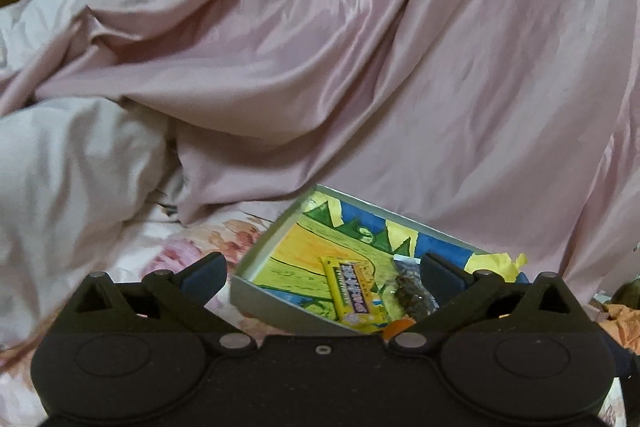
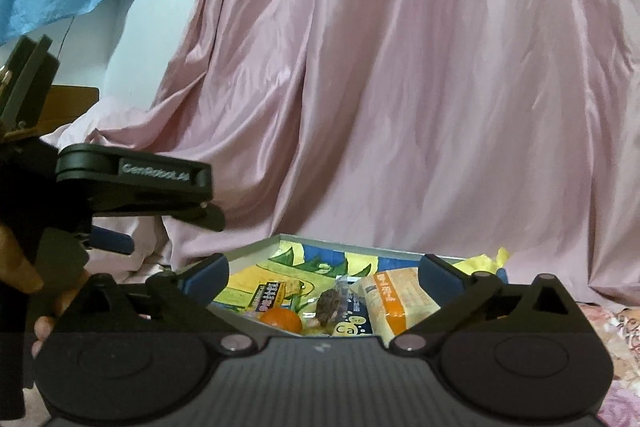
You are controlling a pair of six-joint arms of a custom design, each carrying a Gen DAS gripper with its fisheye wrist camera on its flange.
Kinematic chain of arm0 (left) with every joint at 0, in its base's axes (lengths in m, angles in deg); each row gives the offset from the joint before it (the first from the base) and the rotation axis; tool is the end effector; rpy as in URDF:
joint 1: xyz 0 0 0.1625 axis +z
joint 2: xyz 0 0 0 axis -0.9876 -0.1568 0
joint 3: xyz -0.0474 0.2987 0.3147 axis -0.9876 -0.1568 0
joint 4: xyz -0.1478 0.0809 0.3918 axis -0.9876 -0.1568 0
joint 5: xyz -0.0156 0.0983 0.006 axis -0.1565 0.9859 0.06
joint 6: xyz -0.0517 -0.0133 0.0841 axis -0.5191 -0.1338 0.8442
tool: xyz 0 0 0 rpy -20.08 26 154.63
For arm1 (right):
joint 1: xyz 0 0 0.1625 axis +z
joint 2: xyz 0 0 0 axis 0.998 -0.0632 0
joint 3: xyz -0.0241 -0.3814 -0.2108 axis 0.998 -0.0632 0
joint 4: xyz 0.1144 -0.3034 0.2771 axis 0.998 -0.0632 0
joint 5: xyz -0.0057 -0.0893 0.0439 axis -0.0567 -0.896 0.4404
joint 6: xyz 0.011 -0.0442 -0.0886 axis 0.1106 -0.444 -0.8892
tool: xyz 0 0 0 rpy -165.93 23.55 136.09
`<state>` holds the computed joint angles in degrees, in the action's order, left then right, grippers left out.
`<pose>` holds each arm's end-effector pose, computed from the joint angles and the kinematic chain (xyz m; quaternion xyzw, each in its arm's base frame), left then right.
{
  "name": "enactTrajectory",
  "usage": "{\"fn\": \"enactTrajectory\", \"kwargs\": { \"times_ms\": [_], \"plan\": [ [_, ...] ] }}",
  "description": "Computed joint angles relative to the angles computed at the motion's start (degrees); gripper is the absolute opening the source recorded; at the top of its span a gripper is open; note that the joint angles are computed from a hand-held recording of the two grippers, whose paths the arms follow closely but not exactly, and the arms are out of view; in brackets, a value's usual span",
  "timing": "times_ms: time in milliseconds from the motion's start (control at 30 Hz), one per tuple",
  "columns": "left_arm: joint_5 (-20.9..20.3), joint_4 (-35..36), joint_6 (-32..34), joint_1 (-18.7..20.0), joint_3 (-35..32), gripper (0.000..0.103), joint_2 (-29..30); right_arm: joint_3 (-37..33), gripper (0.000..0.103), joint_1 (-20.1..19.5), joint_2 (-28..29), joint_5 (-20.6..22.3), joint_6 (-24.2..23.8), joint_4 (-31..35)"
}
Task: Organize snacks
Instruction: 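Withdraw both tools from the tray back over the remaining snacks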
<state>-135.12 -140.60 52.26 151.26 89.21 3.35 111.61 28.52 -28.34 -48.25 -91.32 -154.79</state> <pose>-0.1392 -0.8480 0.3560 0.2857 0.8499 -0.4281 0.1134 0.4028 -0.7042 0.0062 0.1486 -0.6536 0.6524 0.3537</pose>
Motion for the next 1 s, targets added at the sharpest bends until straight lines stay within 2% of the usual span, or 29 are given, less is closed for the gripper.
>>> {"fn": "enactTrajectory", "kwargs": {
  "times_ms": [300,600,867,1000],
  "plan": [
    [-1.05,-4.59,2.93,0.67,9.42,0.102,-7.22,5.14,0.103,2.61,-1.35,-2.97,-2.44,-5.33],
    [-2.47,-5.1,7.09,2.47,16.82,0.102,-13.23,11.21,0.103,5.89,-2.48,-7.29,-3.21,-8.65],
    [-2.37,-2.41,7.84,4.34,21.8,0.102,-17.24,17.13,0.103,8.17,-3.76,-12.47,-0.67,-7.13],
    [-2.12,-0.6,9.33,5.25,23.46,0.102,-18.76,20.07,0.103,8.98,-4.87,-15.1,2.88,-4.11]
  ]
}}
